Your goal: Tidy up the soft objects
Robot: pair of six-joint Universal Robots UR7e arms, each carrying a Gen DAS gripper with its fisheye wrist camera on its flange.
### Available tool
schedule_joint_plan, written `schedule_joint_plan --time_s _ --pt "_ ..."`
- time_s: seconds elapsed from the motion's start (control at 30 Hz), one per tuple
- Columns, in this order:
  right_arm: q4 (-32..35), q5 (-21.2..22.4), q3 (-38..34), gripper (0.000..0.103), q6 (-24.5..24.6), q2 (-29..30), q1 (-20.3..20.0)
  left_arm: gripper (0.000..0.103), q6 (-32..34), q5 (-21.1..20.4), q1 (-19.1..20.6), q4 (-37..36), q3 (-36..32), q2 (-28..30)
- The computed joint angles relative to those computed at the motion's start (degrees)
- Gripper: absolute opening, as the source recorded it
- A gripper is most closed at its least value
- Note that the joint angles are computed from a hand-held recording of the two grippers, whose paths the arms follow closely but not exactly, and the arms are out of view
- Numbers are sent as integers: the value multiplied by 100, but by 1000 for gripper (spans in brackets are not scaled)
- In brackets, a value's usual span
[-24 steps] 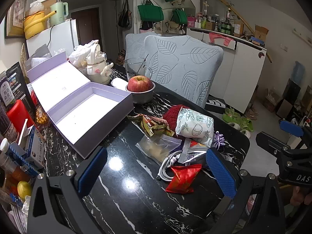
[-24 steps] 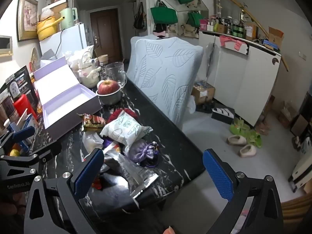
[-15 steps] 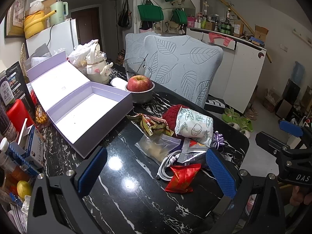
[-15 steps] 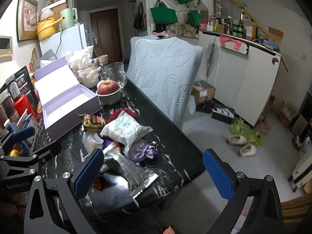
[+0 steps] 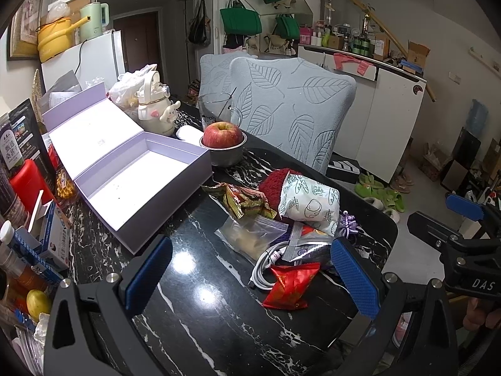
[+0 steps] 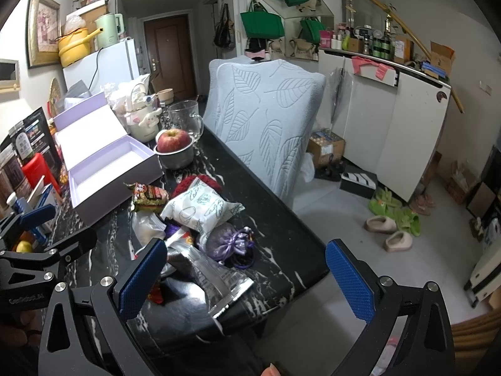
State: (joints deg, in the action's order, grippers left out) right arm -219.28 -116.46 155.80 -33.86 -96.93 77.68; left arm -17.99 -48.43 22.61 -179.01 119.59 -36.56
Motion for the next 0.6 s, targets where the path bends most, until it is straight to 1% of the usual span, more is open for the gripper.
schedule_joint_plan --time_s 0.43,0.5,0.6 --pt "61 11 51 103 5 -107 4 103 -3 -7 -17 -7 2 4" --pt "-48 -19 -4 103 3 58 39 103 -13 -4 -26 -1 -3 10" --pt "0 11 -4 103 -1 12 12 103 -8 -4 -24 -1 -1 9"
